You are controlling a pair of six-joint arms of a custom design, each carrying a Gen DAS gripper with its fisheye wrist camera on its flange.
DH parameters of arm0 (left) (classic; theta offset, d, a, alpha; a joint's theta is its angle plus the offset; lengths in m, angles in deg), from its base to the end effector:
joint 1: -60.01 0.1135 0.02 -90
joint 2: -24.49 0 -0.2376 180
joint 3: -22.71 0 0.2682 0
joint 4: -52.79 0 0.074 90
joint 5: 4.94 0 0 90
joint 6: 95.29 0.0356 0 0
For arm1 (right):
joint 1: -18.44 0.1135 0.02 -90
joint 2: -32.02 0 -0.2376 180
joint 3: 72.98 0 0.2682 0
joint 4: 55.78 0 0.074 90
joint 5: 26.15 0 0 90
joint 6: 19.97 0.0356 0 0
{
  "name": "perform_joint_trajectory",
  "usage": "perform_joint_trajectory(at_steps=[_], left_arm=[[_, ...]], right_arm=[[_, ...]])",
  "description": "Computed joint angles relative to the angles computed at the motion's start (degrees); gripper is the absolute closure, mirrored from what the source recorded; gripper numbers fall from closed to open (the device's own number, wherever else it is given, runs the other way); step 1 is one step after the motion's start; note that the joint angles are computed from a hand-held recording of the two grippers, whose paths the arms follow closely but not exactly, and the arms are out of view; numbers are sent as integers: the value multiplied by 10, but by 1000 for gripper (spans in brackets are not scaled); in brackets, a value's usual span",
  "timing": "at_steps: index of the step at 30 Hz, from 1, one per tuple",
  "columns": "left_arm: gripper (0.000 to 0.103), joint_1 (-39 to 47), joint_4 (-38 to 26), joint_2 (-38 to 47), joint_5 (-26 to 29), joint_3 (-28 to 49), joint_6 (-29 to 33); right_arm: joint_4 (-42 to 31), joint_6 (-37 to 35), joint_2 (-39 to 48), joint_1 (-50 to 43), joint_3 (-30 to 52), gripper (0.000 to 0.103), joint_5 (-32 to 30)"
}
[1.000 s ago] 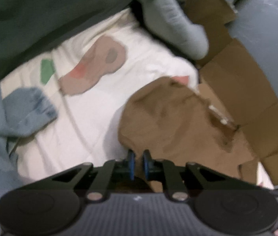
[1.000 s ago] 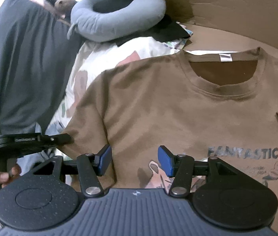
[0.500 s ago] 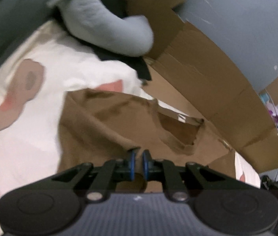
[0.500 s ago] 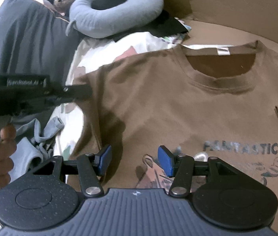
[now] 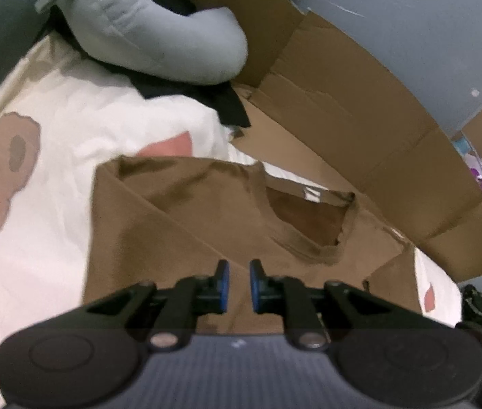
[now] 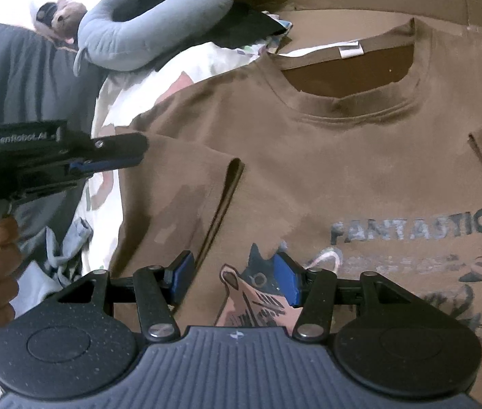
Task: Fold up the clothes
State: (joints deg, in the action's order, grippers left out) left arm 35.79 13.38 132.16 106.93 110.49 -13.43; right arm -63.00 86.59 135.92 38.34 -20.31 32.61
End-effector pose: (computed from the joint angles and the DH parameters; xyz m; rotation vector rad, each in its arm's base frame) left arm 0.3584 -0.1758 0.1566 0.5095 2.6029 -0.6941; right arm 0.2755 0.1194 0.0460 -0.2850 2.6296 0.9332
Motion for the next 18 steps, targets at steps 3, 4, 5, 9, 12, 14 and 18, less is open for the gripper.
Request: perform_joint_trajectory(at_steps=[3,4,5,9,12,14,18], left_arm=[[84,9,-10,6,-7,14,18],[84,12,-12,8,-9,17,23],[84,15,-15,11,-11,21,28],[83,29,-28,25,-23,43,46],[82,40,-38,37,-32,64,61],[80,47,-46,46,-37,83,70],[72,58,-62,68,-55,129,83]], right_arm=[[41,36,24,3,4,44,-10],[56,48,34,5,6,44,-14],[73,61,44,6,9,44,-19],[117,104,92,13,27,46,-29],[148,135,129,12,43,48,-40],[168,153,150,12,53,48,-47],[208,182,186,15,68,49,-61]])
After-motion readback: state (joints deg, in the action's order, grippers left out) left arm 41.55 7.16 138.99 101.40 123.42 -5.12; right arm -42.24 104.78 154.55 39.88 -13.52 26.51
